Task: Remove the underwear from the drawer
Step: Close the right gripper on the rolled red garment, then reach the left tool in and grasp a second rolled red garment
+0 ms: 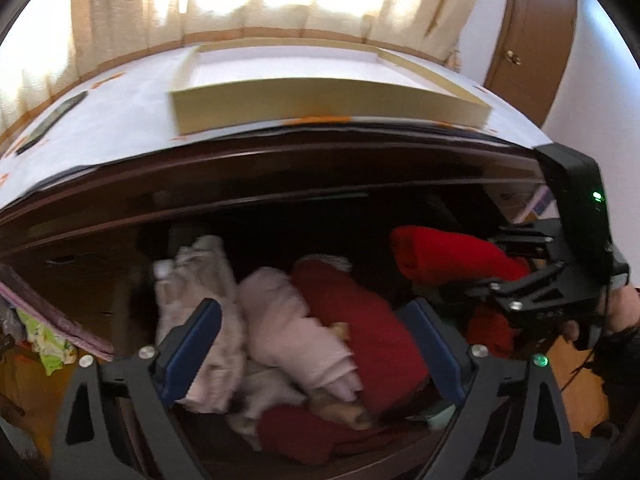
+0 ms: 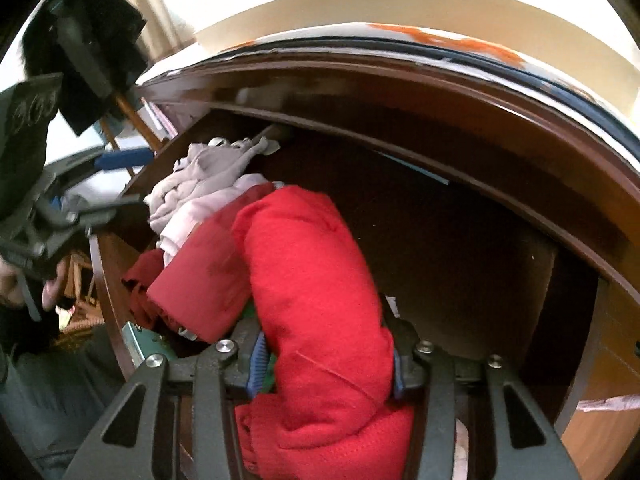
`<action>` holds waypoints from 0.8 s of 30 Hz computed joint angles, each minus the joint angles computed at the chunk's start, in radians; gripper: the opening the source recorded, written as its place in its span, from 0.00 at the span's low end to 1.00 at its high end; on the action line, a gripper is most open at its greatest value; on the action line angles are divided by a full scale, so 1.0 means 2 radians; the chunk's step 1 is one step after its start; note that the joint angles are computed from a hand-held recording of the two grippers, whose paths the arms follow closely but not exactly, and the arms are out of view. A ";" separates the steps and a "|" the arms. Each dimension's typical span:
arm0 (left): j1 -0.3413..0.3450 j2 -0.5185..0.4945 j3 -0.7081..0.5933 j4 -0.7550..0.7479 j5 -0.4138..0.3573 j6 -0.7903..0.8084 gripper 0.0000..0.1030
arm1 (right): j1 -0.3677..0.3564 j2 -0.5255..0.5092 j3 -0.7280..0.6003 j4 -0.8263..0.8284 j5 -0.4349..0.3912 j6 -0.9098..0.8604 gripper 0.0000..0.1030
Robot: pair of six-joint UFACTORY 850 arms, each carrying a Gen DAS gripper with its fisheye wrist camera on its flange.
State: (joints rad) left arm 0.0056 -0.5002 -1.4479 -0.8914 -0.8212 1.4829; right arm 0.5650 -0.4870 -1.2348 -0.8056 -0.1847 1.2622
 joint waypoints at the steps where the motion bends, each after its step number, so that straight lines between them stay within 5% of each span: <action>1: -0.001 -0.002 -0.003 0.001 -0.015 -0.005 0.92 | -0.002 0.001 0.002 -0.006 0.005 0.010 0.47; 6: -0.013 -0.018 -0.025 0.023 -0.065 -0.052 0.92 | -0.005 0.005 0.010 -0.083 0.013 0.098 0.47; 15: -0.035 -0.046 -0.055 0.079 -0.094 -0.135 0.91 | -0.004 0.014 0.025 -0.274 0.013 0.307 0.47; 24: -0.057 -0.076 -0.081 0.157 -0.074 -0.219 0.92 | -0.004 0.024 0.040 -0.370 0.008 0.415 0.47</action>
State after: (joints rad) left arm -0.1078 -0.6519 -1.6101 -0.5773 -0.9687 1.0458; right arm 0.5576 -0.4385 -1.1540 -1.5464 -0.1697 2.0921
